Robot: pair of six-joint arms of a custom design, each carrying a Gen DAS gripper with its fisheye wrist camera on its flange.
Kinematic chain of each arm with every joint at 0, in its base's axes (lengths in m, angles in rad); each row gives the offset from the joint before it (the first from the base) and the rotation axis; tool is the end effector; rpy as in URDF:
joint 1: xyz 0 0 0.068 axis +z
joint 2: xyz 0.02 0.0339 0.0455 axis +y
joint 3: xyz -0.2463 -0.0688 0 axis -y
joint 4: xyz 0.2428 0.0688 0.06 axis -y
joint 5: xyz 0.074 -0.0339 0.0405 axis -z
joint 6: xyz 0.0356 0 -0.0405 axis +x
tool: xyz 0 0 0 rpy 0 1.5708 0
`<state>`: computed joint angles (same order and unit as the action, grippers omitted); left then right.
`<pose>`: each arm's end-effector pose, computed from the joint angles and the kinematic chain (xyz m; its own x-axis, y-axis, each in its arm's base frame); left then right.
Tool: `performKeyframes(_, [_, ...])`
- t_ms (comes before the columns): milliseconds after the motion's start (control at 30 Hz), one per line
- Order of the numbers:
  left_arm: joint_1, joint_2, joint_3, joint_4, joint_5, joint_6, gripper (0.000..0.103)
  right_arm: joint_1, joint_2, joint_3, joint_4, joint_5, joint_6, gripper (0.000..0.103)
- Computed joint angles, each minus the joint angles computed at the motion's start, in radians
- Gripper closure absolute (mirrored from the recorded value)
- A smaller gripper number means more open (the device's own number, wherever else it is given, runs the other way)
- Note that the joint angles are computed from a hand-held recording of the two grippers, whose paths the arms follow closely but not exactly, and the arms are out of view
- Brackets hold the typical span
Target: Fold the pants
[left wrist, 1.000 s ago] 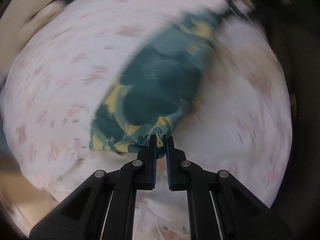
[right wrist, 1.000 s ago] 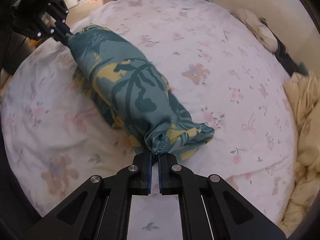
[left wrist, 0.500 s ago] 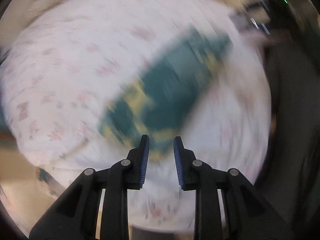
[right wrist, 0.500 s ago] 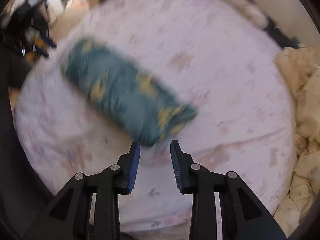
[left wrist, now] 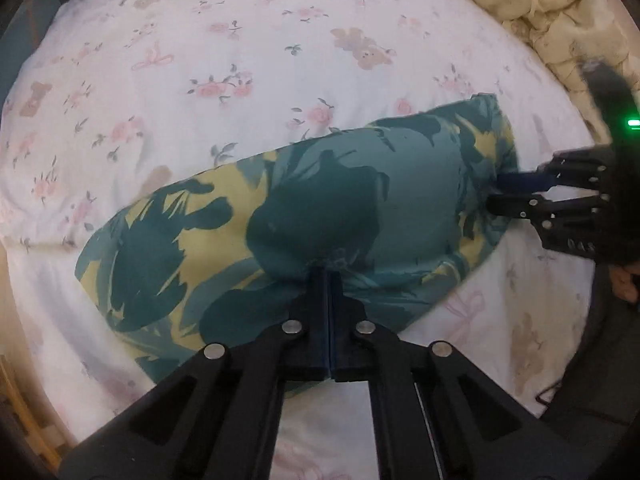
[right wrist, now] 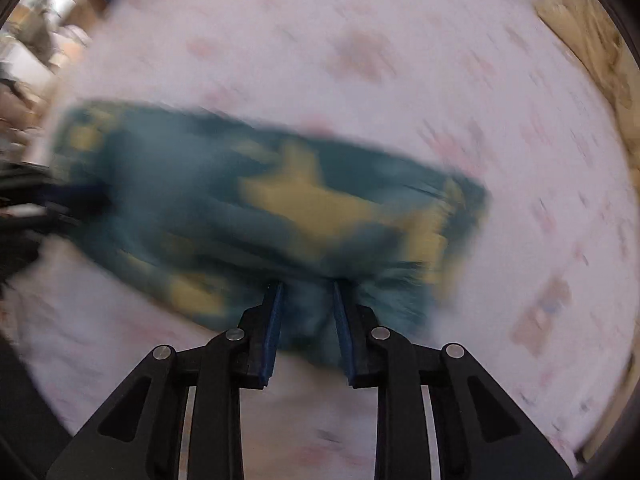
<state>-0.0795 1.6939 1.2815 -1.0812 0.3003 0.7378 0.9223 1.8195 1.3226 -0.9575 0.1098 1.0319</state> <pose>0.3033 -0.0347 0.2079 -0.6691 0.6979 -0.2554 0.7415 0.6500 -0.1664 0.2057 0.2649 0.1806 -0.9812 0.1177 -0.1530 0.1123 0.9927 0.0438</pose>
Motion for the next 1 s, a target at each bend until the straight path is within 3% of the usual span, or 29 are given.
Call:
performKeyframes(67, [0.023, 0.003, 0.033, -0.027, -0.008, -0.008, 0.102, -0.023, -0.092, -0.094, 0.026, -0.019, 0.067, 0.077])
performKeyframes(167, [0.059, 0.002, 0.046, 0.012, -0.091, -0.038, 0.102, -0.008, -0.104, -0.073, -0.145, 0.08, 0.119, 0.074])
performKeyframes(267, [0.155, 0.099, 0.226, -0.123, 0.005, -0.136, 0.098, -0.044, -0.349, -0.263, -0.002, 0.054, 0.264, 0.075])
performKeyframes(300, [0.187, 0.118, 0.276, -0.148, 0.041, -0.169, 0.084, -0.037, -0.395, -0.274, -0.013, 0.105, 0.3, 0.07])
performKeyframes(333, [0.214, 0.122, 0.297, -0.145, 0.07, -0.193, 0.055, -0.029, -0.435, -0.284, -0.015, 0.158, 0.335, 0.066])
performKeyframes(400, [0.264, 0.105, 0.284, -0.054, 0.094, -0.295, 0.017, -0.046, -0.506, -0.335, 0.047, 0.186, 0.359, 0.061])
performKeyframes(433, [0.275, 0.111, 0.278, -0.015, 0.08, -0.349, 0.015, -0.071, -0.533, -0.366, 0.103, 0.164, 0.347, 0.057])
performKeyframes(500, [0.278, 0.166, 0.307, -0.018, 0.073, -0.39, 0.015, -0.138, -0.564, -0.437, 0.244, 0.095, 0.324, 0.029])
performKeyframes(533, [0.274, 0.183, 0.304, -0.016, 0.077, -0.402, 0.015, -0.159, -0.563, -0.465, 0.296, 0.078, 0.331, 0.02])
performKeyframes(767, [0.208, 0.223, 0.236, 0.051, 0.065, -0.313, 0.016, -0.216, -0.344, -0.484, 0.506, -0.105, 0.372, 0.019])
performKeyframes(833, [0.208, 0.251, 0.256, 0.029, 0.104, -0.303, 0.031, -0.198, -0.321, -0.487, 0.554, -0.116, 0.369, 0.018])
performKeyframes(867, [0.205, 0.256, 0.268, 0.009, 0.11, -0.304, 0.034, -0.202, -0.334, -0.535, 0.663, -0.154, 0.373, 0.019])
performKeyframes(933, [0.197, 0.268, 0.29, -0.045, 0.134, -0.282, 0.034, -0.205, -0.344, -0.574, 0.771, -0.213, 0.377, 0.023])
performKeyframes(1000, [0.191, 0.244, 0.266, -0.04, 0.131, -0.286, 0.034, -0.192, -0.319, -0.541, 0.739, -0.193, 0.349, 0.025])
